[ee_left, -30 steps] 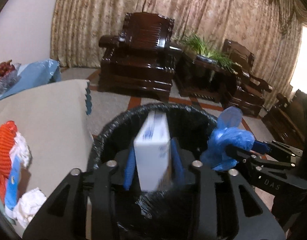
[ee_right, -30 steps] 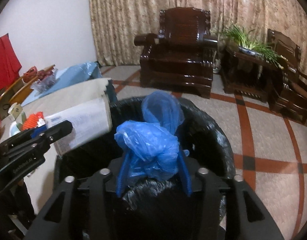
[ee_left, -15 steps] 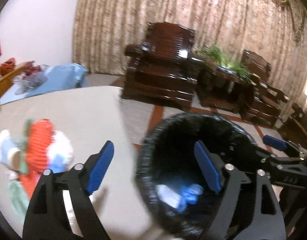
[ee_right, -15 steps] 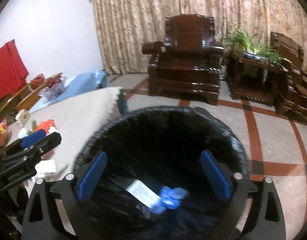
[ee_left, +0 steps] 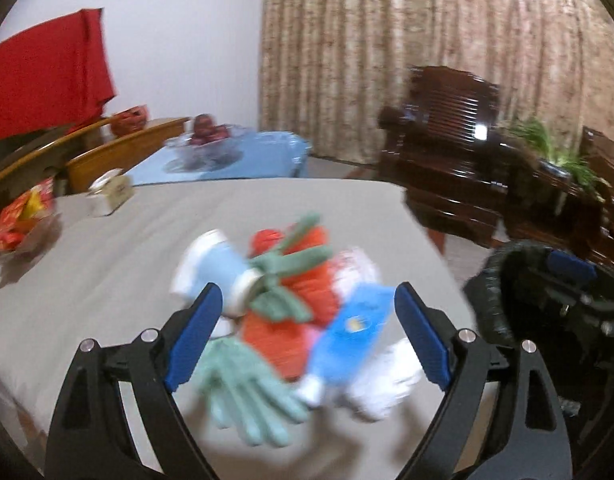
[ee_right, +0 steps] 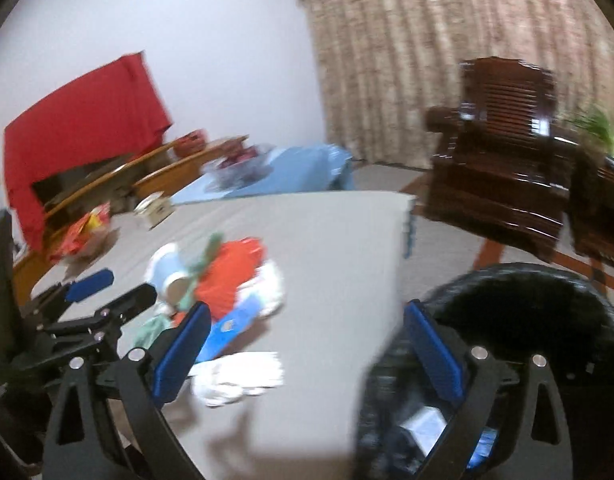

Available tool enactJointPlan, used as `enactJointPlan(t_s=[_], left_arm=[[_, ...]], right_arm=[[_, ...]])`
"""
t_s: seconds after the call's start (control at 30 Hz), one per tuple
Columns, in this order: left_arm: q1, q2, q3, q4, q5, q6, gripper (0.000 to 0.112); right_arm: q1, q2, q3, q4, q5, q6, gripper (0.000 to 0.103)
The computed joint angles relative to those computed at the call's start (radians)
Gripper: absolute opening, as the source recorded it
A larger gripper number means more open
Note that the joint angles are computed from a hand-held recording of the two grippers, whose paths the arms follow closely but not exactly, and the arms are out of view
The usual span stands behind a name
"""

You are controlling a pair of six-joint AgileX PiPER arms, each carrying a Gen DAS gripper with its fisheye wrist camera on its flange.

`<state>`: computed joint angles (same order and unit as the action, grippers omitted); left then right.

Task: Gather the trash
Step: 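Return to the table and grasp the crumpled white tissue with the right tool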

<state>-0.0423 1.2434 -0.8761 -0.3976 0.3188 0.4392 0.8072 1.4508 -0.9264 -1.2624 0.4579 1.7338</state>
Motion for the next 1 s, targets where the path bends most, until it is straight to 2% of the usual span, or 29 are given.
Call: enactJointPlan(t_s=[0.1,0.27,0.4,0.5,0.7,0.8,0.9,0.97,1.0], left_arm=[[0.095,0.004,0.025,-0.107,0.007,0.137,0.085],[0.19,0.031,0.051,-0.257,0.014,0.317,0.085],[0.219,0.06,0.067,-0.323,0.002,0.395,0.085],[0.216,0.083,0.072,-0.326,-0.015,0.394,0.085],[0.223,0.112,0.078,-0.368,-0.024,0.434,0.085],[0.222,0.114,0.08,-0.377,-0.027,0.443,0.085],[0.218,0.123,0.079,-0.395,-0.027,0.46,0.085],[0.21,0.125,0.081,-0.4,-0.03,0.464,0.085],[0.208,0.125,0.08,-0.403,-0.03,0.467,0.085]], right_arm=[[0.033,0.088,-0.041,-0.043,-0.012,0.042,0.095],[0.053,0.21,-0.096,-0.013,-0.033,0.023,0.094],[0.045,0.253,-0.102,0.022,-0.049,-0.016,0.094],[0.041,0.288,-0.113,0.038,-0.06,-0.015,0.094],[0.017,0.346,-0.143,0.169,-0.123,-0.141,0.085],[0.013,0.361,-0.154,0.216,-0.155,-0.207,0.076],[-0.003,0.36,-0.151,0.277,-0.213,-0.279,0.06],[-0.016,0.354,-0.144,0.351,-0.262,-0.361,0.044],[-0.02,0.35,-0.144,0.41,-0.278,-0.424,0.04]])
